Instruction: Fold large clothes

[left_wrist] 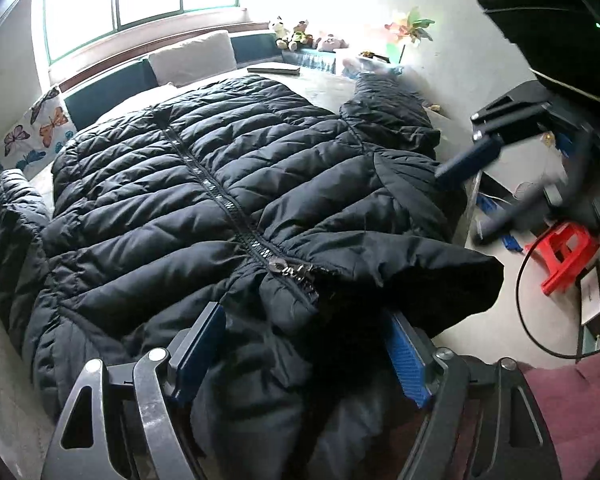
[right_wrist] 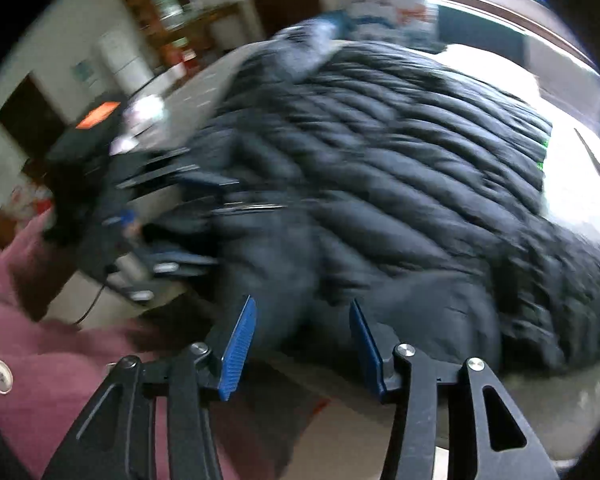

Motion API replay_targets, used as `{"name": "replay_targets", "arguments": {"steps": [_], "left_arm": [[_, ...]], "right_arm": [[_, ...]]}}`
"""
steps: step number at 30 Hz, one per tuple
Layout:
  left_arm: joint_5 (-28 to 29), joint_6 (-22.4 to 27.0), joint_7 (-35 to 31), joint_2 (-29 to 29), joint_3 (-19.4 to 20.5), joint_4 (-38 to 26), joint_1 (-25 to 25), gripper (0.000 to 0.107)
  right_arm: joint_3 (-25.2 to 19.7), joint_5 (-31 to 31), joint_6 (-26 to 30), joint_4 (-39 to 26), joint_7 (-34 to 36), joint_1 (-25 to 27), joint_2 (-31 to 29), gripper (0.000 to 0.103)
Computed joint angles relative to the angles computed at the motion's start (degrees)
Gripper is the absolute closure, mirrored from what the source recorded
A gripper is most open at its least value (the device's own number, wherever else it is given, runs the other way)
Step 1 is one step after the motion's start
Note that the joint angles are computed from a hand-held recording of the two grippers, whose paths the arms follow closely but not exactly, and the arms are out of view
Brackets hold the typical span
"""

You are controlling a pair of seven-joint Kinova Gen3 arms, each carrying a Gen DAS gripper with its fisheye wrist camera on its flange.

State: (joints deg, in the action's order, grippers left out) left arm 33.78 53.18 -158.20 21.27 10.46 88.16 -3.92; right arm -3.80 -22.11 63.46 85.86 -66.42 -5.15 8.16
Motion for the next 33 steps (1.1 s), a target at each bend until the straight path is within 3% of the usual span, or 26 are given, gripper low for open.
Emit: {"name": "replay_targets", "arguments": {"steps": [2,4,8,9,10,12,17,23,27,29,30,32,33], "left_arm": [[-0.4,-2.5,-0.5,-0.1,0.0,1.0,0.7,0.047],[-1.0,-2.9,-0.1,0.4,0.0,0.7,1.1,0.075],[0.8,-0.5,-0.4,1.4,0.8,-1.4,-0.7,0.091],[1.6,0.4,-1.0,1.3,1.0,-1.8,-1.5,0.094],[2.8,1.8,-1.7,1.1,1.3,-2.2,-2.5,0.094],[5.1,5.1,-3.3,0.7,1.5,-2.9,-4.3,0.095],[6.4,10.6,-7.6,0.2,0.2,-3.2,-5.0,0.095],[-0.4,11.5,-1.4,4.7,-1.5,-5.7,-1.4,0.095],[-0.5,17.0,-0.6,4.8,-1.0,-10.2,-3.7,0.092],[-0.9,20.8,1.1,5.0,-1.3,-13.3,-4.6,0.086],[-0.7,22.0,2.2,5.0,-1.7,-14.9,-5.0,0.079],[-0.1,22.7,4.2,4.9,-2.2,-17.0,-6.0,0.059],[0.1,22.6,5.7,5.0,-2.5,-18.6,-6.2,0.043]], "right_arm": [[-2.7,2.0,-1.4,-0.1,-0.3,-0.7,0.8,0.048],[-3.4,5.5,-2.1,-0.7,-2.9,-3.6,1.9,0.047],[1.6,14.3,-5.1,-0.1,-7.9,-12.3,3.7,0.047],[1.5,15.1,-5.0,-0.3,-8.9,-12.4,4.0,0.057],[0.5,15.1,-4.7,-0.5,-9.0,-11.5,3.6,0.081],[-2.0,14.0,-4.0,-0.7,-7.9,-8.3,2.4,0.086],[-2.3,14.0,-1.9,1.7,-3.6,-8.0,-2.9,0.090],[-1.7,8.7,-0.3,4.6,-1.9,-6.3,2.4,0.089],[-1.2,5.5,6.4,-0.9,1.2,-3.5,3.0,0.088],[-0.7,4.3,9.9,-3.8,2.4,-1.9,1.8,0.086],[-0.2,3.4,11.5,-5.9,2.8,-0.9,1.8,0.083],[0.7,2.4,12.3,-8.3,2.8,0.5,2.0,0.067],[1.3,2.5,11.6,-9.6,2.2,1.1,2.1,0.052]]}}
